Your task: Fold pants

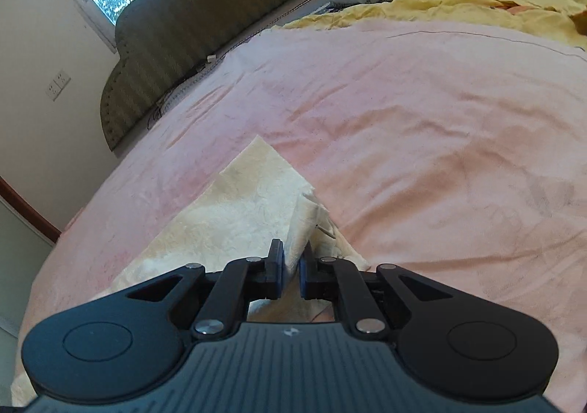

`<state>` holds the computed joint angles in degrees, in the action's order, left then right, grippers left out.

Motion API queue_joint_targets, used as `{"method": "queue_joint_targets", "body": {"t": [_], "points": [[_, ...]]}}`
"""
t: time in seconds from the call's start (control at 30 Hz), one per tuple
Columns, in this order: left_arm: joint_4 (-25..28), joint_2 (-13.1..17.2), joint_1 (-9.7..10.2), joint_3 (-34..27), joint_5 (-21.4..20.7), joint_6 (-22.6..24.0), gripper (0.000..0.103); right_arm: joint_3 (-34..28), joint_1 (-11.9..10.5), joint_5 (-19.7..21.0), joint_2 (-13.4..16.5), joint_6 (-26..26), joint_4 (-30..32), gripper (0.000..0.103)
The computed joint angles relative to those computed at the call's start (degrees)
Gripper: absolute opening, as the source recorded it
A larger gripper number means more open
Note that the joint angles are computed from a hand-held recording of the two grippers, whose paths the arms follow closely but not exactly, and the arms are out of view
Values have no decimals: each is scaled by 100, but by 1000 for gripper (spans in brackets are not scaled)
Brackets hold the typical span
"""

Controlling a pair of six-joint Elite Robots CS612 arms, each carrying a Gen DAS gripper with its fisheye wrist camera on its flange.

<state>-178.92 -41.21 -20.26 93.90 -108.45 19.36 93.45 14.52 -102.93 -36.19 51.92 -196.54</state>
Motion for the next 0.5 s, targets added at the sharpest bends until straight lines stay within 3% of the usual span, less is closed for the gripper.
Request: {"method": "queue_joint_targets", "body": {"t": [0.07,0.1,0.17,0.23,0.27,0.3,0.37,0.43,0.5], "points": [[52,-28,38,-4,-140,-63,22,-4,9,-107,44,92,-130,10],[60,-49,64,3,-198,-106,32,-41,88,-491,56,220,-107,12],[-14,-80,112,19,-261,-242,45,-179,314,-1691,-13,444,488,27],[-138,-113,161,21,-363,-444,49,-460,527,-2691,35,-54,905,50],[-194,-117,188,2,-457,-545,50,-622,621,-2851,119,-654,767,55],[-266,-113,209,-23,-548,-664,52,-768,702,-2771,224,-1254,476,63],[-535,-68,224,-79,-581,-1056,60,-865,708,-1900,271,-2243,164,64],[-727,-18,177,-102,-301,-1386,69,-913,654,-888,266,-2504,321,64],[-619,25,99,-137,80,-1426,69,-975,648,-595,290,-2668,646,64]]}}
